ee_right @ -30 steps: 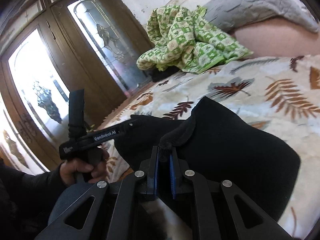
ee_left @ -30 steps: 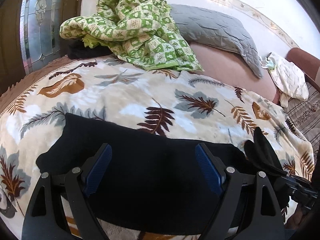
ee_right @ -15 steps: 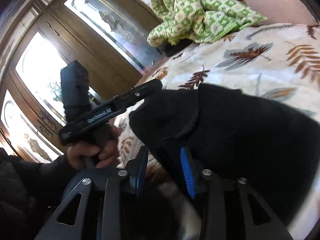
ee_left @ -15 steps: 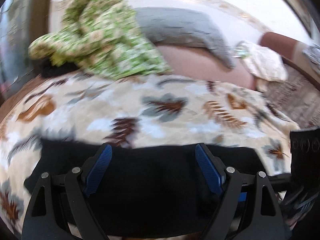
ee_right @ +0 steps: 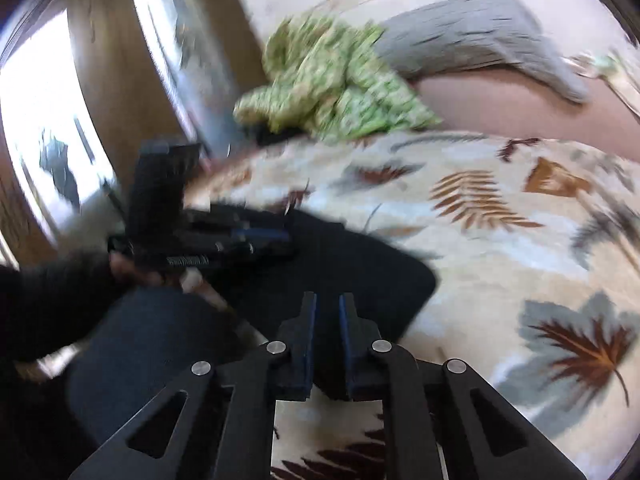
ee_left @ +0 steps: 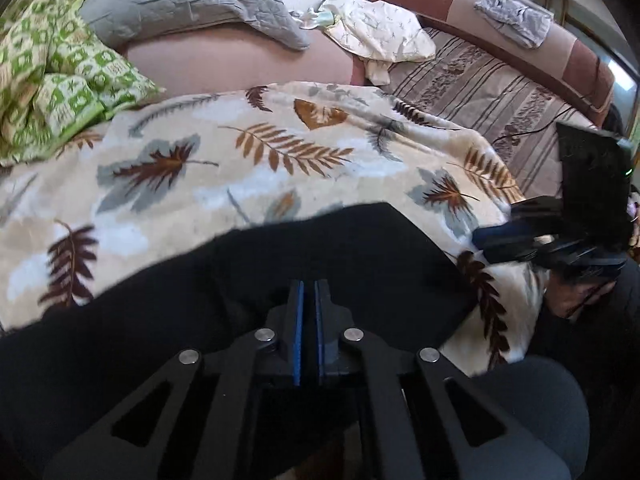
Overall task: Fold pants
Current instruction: 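Lift the pants end with the right gripper and fold it toward the left gripper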
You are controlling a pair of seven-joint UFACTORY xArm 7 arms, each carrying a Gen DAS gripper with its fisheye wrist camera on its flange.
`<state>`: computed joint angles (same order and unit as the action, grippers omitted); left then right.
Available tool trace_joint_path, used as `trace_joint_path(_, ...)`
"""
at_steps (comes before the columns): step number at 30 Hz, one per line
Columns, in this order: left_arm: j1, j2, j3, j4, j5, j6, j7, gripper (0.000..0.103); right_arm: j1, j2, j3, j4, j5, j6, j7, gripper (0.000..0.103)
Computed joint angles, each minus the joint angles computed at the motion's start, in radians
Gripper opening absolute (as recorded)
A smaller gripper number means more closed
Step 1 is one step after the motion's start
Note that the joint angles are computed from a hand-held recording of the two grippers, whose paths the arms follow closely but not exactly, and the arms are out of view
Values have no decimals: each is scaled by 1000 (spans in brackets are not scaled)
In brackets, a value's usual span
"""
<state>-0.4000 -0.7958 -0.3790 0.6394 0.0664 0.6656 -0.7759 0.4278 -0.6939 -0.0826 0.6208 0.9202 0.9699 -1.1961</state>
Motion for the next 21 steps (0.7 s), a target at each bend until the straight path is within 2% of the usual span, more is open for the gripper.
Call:
trace_joint_path(2,-12,8,-4,-15,-9,52,8,1,-19,34,67,-14,-72,-37,44,10)
trace_joint_path(3,-29,-8,14,-41,-24,35,6,1,-27,70,93,-14,-103,-41,75,10)
trace_joint_path(5,-30,1,15,-21,-16,64,25,1,-1,86,70,-10,-96,-47,92,9)
trace_joint_path(10,-6,42,-6,78,32,152,68,1,-8,107,28,34,-53,4,111,7)
trace_joint_path(11,5,39,-11,82,45,138,66,1,-7,100,22,37,-12,-26,97,9)
trace_joint_path(14,50,53,-7,100,67,51,49,1,5,117,63,46,99,-220,78,15)
trace_joint_path(16,89,93,-9,125,71,58,20,1,23,160,77,70,109,-286,86,14)
trace_joint_path(17,100,118,-10,139,81,96,-2,1,18,194,113,79,79,-339,116,14)
trace_joint_path(18,128,158,-30,158,85,175,-17,1,10,228,140,89,18,-360,161,13)
trace_joint_path(19,155,170,-52,153,84,212,-28,3,-9,276,182,90,-58,-380,206,13)
trace_joint_path(21,135,147,-42,102,123,177,-108,2,22,280,178,71,-90,-435,216,13)
